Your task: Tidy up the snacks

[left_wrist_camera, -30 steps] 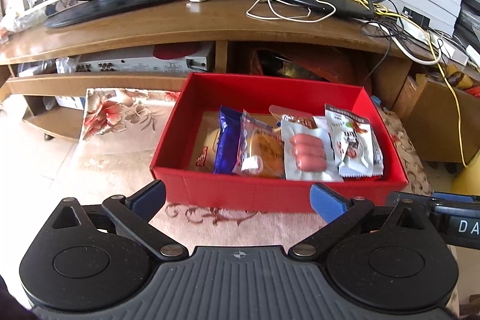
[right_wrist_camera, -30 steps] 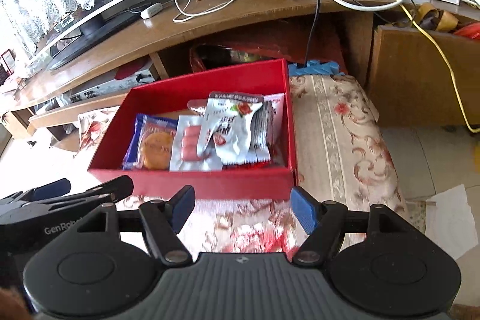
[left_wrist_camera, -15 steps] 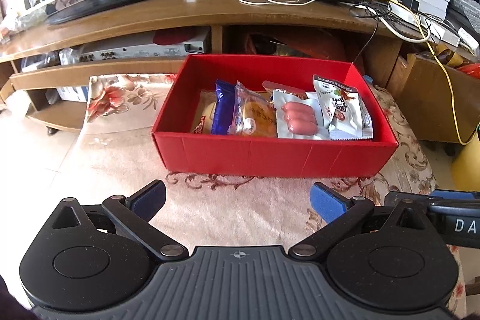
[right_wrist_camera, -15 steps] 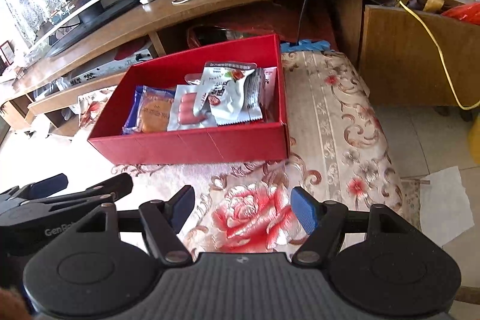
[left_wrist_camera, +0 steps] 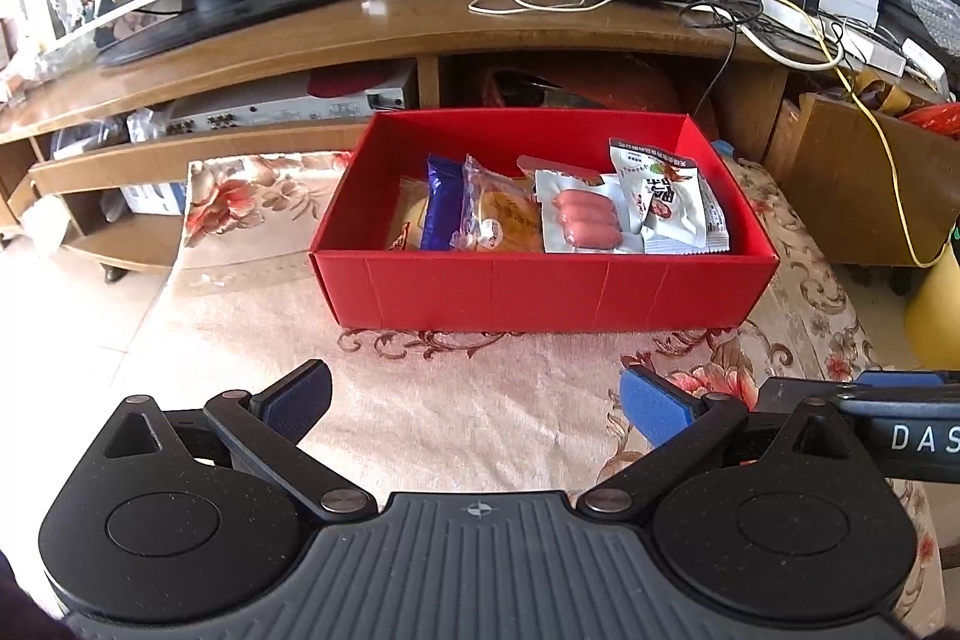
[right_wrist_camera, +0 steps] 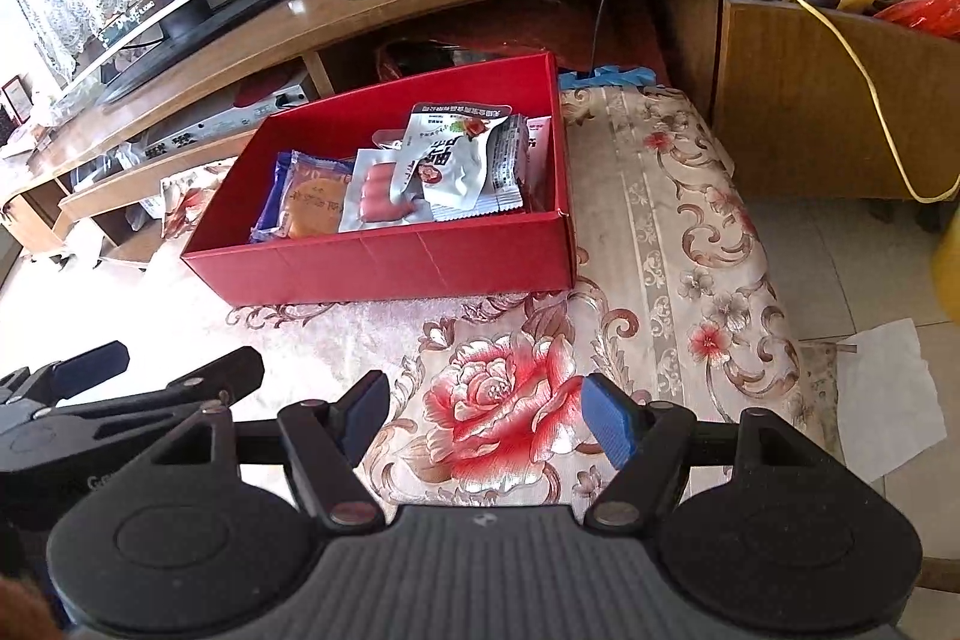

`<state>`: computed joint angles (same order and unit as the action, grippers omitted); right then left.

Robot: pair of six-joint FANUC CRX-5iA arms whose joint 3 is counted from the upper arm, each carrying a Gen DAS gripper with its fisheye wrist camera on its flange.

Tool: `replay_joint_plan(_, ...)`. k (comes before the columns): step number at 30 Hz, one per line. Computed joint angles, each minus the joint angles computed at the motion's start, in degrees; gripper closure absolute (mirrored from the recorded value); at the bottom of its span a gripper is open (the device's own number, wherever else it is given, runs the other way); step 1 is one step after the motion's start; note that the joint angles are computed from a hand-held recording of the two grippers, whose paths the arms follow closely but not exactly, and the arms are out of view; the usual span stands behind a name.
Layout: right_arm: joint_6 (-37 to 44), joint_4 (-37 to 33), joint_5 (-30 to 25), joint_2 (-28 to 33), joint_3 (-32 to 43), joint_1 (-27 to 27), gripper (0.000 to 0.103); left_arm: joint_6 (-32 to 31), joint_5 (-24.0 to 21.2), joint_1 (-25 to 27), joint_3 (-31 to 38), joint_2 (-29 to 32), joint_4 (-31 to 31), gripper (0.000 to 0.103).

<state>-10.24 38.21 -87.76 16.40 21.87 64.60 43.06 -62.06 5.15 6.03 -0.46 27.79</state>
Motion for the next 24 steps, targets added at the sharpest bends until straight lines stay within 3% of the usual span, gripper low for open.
replay_joint_plan(10,-0.53,0.09,-0.23,-0.32,-0.49,0.81,0.035,3.43,-3.60,0.07,2.07,0.20,-2.78,0.001)
replay_joint_plan(24,0.05,-0.68,-0.25,-0.48,-0.52,1.02,0.035,3.24,-4.81,0.50,1.87,0.33,-2.48,0.000)
